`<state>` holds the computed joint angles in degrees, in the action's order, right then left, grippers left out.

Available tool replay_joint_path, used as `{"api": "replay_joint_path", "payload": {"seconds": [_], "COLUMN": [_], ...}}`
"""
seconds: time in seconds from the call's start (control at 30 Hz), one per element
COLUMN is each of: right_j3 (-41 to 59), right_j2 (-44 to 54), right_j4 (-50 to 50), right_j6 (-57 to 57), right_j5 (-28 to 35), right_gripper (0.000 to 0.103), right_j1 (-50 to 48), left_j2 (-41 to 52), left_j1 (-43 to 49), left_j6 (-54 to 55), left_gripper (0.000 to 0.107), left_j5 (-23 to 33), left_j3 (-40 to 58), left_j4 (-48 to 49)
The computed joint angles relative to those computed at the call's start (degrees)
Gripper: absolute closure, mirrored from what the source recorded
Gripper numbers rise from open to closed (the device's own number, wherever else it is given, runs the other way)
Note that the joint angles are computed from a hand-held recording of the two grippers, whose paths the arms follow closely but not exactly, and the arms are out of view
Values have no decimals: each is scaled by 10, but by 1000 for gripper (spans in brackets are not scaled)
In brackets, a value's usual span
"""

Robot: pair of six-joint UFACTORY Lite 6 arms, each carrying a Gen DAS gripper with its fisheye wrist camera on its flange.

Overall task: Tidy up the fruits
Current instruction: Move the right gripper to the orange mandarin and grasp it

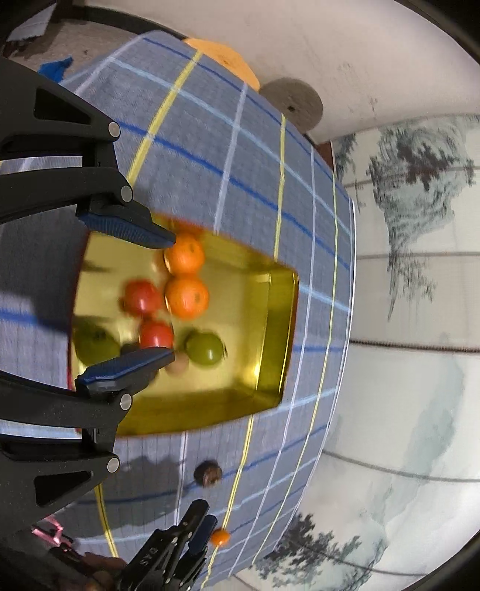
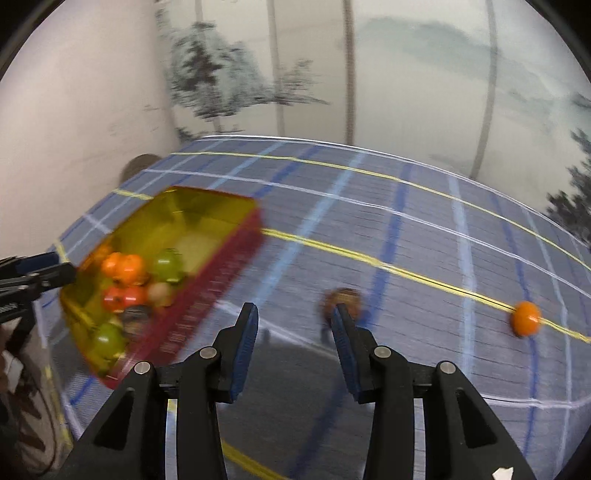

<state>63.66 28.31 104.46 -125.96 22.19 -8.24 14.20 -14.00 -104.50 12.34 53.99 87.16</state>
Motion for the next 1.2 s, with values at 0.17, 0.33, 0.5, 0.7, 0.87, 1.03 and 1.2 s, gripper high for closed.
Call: {"api": "replay_joint_path", "payload": {"seconds": [0.17, 0.33, 0.5, 0.7, 0.87, 1.03, 1.2], "right_j3": [44, 115, 212, 344, 459, 578, 620], "right_j2": [36, 93, 165, 257, 332, 405, 429], "right_j4": [-28, -87, -179, -313, -432, -540, -591], "right_j6": [16, 68, 162, 311, 435, 557, 603], "right_j5": [-3, -13, -21, -19, -8, 23, 26], "right_gripper": [64, 64, 64, 64, 64, 64, 68], "right_j1": [-79, -149, -193, -208, -204, -198, -191], "left_j2": [56, 138, 230, 333, 421, 480, 553], "left_j1": [-54, -93, -118, -139, -147, -152, -154], "left_j6": [108, 257, 421, 551, 615, 636, 668], "left_gripper": [50, 50, 50, 50, 50, 50, 50], "left_j5": [5, 9, 26, 69, 115, 147, 192], "left_j3": [84, 192, 316, 466, 592, 678, 789], "left_j4": [-107, -257, -426, -554, -620, -639, -674]}}
